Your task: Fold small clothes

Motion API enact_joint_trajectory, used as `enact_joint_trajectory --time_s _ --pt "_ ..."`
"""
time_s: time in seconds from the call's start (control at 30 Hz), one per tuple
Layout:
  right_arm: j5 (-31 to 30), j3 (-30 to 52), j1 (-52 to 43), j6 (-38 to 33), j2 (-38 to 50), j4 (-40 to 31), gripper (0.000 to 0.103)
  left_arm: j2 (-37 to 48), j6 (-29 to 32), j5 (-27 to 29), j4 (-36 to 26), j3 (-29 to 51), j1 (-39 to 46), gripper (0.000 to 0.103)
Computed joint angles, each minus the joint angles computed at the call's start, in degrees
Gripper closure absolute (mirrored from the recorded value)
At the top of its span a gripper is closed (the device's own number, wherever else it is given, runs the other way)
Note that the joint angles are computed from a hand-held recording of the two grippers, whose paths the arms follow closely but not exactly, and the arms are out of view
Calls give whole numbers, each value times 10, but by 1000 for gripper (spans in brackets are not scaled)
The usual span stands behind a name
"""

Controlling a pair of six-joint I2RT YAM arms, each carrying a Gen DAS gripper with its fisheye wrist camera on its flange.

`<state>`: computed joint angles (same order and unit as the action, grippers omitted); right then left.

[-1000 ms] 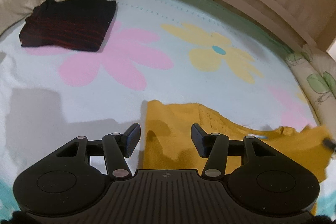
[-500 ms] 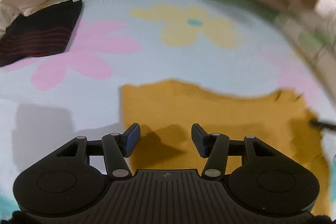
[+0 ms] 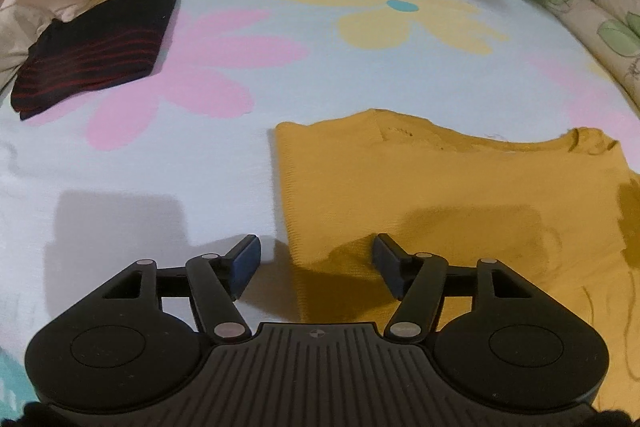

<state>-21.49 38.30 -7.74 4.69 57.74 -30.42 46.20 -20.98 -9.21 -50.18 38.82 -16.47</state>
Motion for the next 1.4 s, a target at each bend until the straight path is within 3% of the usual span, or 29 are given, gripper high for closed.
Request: enact_joint_trajectory --time_s 0.07,0.13,0.23,0.4,0.67,0.73,0.8,0.97,1.07,1.17,1.4 --pt "-9 0 -26 11 -1 8 46 2 -6 -13 -6 2 4 40" --pt "-1 10 -32 -2 6 -5 47 16 -7 -61 -20 6 -2 40" --pt "50 26 -10 -36 17 -41 48 -2 6 -24 -24 3 55 39" --pt "111 27 43 -70 17 -53 48 -10 -20 -81 -28 26 0 41" --pt "83 24 138 -53 9 -18 48 4 -66 -81 6 48 -90 41" --pt "1 17 127 -55 8 -11 48 16 -67 -66 18 45 -103 41" --pt "-40 10 117 -43 3 -5 50 24 -59 -48 25 35 -101 41" --pt "-9 8 69 -18 -4 14 49 34 -40 -22 44 -7 -92 40" --pt "53 11 48 -15 -4 16 49 31 -33 -9 41 -6 -78 40" --pt "96 9 53 -36 2 7 54 28 -30 -7 44 -9 -73 40" --pt "154 -4 127 -50 14 33 55 28 -36 -8 42 -7 -77 40"
